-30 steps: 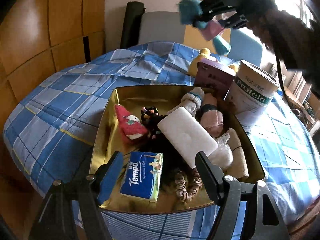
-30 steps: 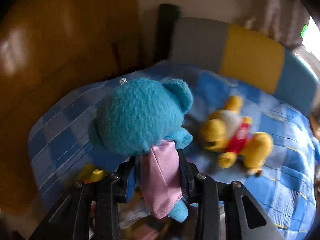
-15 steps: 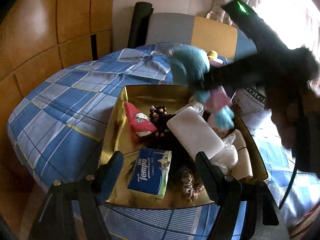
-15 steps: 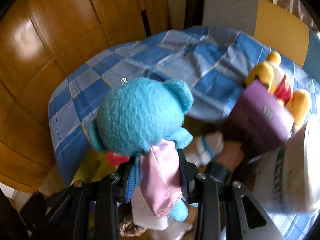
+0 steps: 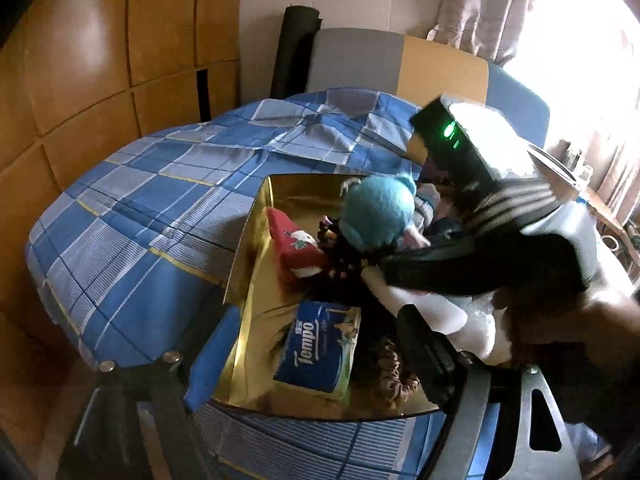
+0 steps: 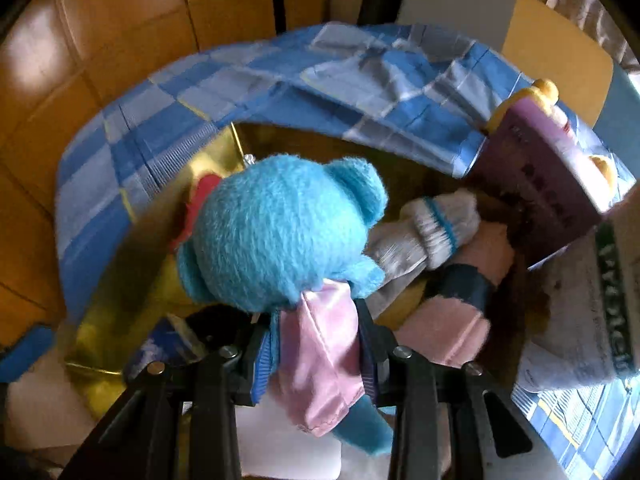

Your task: Organize soft objects

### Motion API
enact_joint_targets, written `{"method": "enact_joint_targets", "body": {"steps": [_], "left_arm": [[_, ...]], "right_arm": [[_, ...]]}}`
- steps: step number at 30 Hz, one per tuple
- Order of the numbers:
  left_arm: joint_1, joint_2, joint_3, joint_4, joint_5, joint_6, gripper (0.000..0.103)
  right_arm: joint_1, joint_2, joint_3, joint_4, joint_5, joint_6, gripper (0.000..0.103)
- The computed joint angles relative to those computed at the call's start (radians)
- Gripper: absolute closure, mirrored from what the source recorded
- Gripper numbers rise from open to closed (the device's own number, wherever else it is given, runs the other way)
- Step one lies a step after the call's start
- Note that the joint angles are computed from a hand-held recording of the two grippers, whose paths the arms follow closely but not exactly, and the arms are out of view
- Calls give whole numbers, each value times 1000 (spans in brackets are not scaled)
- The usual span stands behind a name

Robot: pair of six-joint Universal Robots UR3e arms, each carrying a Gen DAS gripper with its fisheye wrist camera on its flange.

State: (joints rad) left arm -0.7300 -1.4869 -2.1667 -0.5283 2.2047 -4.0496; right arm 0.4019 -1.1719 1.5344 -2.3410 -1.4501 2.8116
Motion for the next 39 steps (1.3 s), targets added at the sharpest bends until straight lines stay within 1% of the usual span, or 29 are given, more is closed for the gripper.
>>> {"method": "enact_joint_targets", "body": {"steps": [2, 5, 8, 13, 21, 23, 26, 29, 31, 35, 39], "left_arm": [[2, 4, 6, -15, 7, -4, 15], [4, 4, 11, -19, 12, -1, 14], [4, -3, 18, -20, 11, -5, 14], [-1, -18, 37, -36, 7, -9, 14], [-19, -39, 77, -73, 17, -31, 9], [-28, -49, 95, -90, 27, -39, 6], [-44, -69, 128, -107, 42, -44, 5], [-60, -90, 164, -129, 54, -54, 0], [-74, -108, 190, -134, 63, -53, 0], [-95, -145, 243, -155, 74, -57, 0], [-117, -180, 291, -171, 77, -65, 0]], "right_arm": [[-4, -4, 20, -30, 10, 15, 65], [-33, -50, 83, -77, 65, 14, 58], [-50, -99, 141, -122, 89, 5, 55], [-75, -184, 218, -182, 114, 16, 43], [-134, -332, 360, -270, 121, 49, 41], [-150, -369, 397, -288, 115, 57, 41], [-183, -437, 461, -311, 116, 65, 40], [-228, -518, 532, -322, 124, 66, 40], [-257, -570, 574, -320, 136, 61, 40], [-310, -674, 665, -337, 126, 68, 40], [-395, -780, 741, -313, 149, 58, 40]]}}
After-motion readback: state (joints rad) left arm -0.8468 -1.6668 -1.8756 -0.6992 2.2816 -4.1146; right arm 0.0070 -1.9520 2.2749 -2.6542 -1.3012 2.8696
